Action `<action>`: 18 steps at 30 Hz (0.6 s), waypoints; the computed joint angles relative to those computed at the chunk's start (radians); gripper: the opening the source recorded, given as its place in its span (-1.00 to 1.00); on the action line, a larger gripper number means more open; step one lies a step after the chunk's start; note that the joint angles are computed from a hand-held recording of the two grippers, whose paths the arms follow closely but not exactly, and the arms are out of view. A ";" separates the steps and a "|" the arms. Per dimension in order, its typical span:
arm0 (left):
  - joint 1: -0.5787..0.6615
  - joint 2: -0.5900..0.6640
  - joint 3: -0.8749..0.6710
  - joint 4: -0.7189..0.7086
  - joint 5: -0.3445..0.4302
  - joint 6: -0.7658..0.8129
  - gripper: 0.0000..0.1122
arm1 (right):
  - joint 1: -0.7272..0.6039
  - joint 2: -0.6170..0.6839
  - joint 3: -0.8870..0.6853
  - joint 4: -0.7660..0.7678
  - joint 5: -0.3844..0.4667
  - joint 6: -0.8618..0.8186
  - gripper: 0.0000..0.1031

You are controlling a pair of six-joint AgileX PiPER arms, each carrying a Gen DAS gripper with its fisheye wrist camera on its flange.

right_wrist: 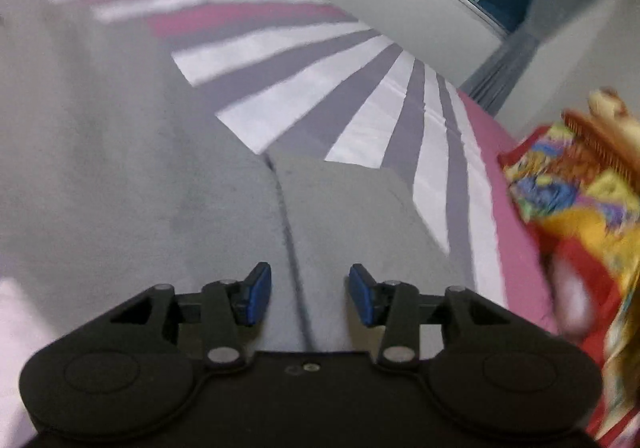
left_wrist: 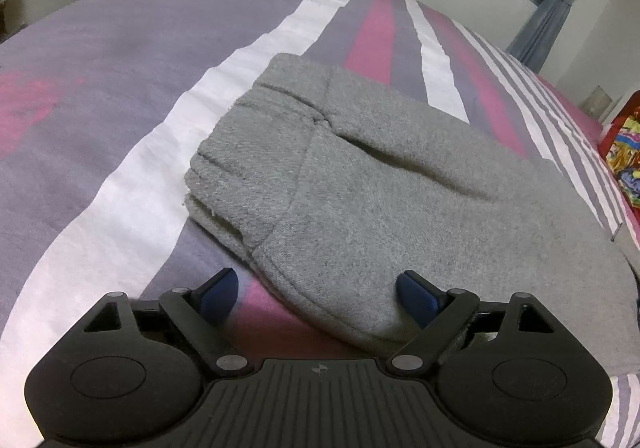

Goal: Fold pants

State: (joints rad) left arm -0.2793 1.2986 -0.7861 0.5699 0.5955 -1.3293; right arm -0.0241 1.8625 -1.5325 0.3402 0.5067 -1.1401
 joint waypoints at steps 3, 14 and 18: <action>-0.005 0.001 0.002 0.016 0.000 -0.020 0.55 | -0.038 0.025 -0.067 0.068 0.042 0.031 -0.87; -0.055 -0.019 0.048 0.138 -0.001 -0.170 0.56 | -0.660 0.155 -0.160 0.776 0.430 0.363 -0.90; -0.051 -0.016 0.033 0.104 0.013 -0.130 0.56 | -0.743 0.276 -0.163 0.756 0.520 0.436 -0.87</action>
State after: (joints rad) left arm -0.3301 1.2827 -0.7533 0.6739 0.6083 -1.4593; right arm -0.7668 2.1390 -1.6951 1.0962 1.0272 -0.7045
